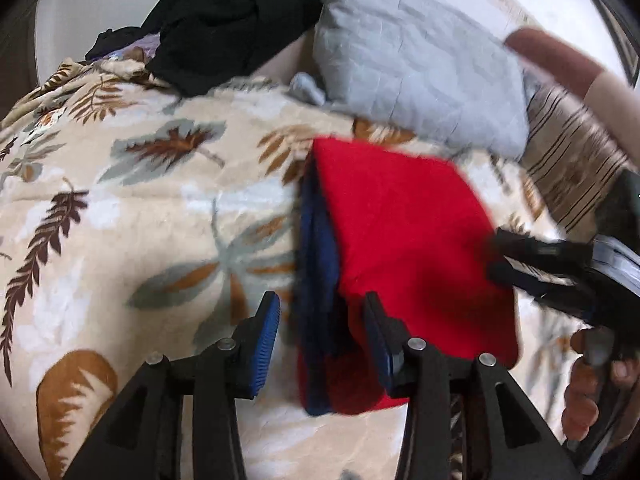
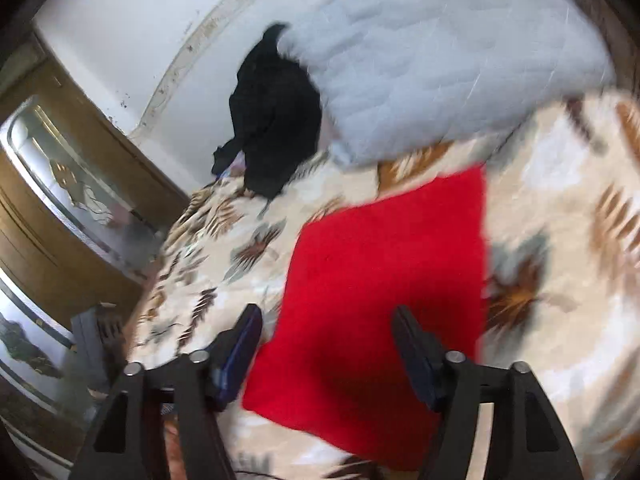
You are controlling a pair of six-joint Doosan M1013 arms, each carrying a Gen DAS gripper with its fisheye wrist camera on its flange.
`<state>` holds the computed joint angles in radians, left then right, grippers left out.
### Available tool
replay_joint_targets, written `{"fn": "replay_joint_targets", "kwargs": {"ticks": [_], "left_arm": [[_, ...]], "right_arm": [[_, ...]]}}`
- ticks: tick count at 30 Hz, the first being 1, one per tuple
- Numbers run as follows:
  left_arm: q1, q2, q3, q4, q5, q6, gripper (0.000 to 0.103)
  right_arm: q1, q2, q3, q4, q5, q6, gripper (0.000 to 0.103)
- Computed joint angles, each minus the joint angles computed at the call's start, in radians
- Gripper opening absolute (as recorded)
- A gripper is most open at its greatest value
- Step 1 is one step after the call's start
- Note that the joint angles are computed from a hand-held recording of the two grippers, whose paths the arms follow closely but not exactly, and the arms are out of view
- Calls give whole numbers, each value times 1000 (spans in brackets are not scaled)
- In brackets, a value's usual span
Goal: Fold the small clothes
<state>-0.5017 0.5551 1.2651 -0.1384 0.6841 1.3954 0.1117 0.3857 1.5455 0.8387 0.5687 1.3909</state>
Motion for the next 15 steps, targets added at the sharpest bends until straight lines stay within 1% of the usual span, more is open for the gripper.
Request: {"fn": "replay_joint_targets", "kwargs": {"ticks": [1,2,3,5,8,9,10,11,12,13,14,15], "left_arm": [[-2,-5,16,0,-13,10,44],[-5,-9,29,16,-28,10,45],[-6,-13,39,31,-43,11,49],[-5,-10,39,31,-48,12,50],[3,-11,41,-15,-47,38,50],[5,-10,41,-18,-46,43,50],[5,-11,41,-20,-42,43,50],[7,-10,41,-29,-40,47,51],[10,-10,41,-44,-37,52,51],[11,-11,41,-47,-36,51,51],[11,-11,41,-42,-37,45,51],[11,-11,41,-36,-37,38,51]], "right_arm": [[-6,27,-8,-13,39,92,73],[-7,30,2,16,25,132,73],[-1,18,9,22,-10,120,73],[9,10,-14,-28,-8,123,73],[20,9,-50,-98,-41,135,73],[19,15,-60,-102,-42,142,73],[16,30,-76,-105,-33,161,73],[11,54,-99,-121,-7,196,74],[5,87,-132,-161,56,240,74],[5,113,-156,-182,100,271,74],[10,128,-170,-199,96,300,74],[14,123,-167,-209,75,306,74]]}}
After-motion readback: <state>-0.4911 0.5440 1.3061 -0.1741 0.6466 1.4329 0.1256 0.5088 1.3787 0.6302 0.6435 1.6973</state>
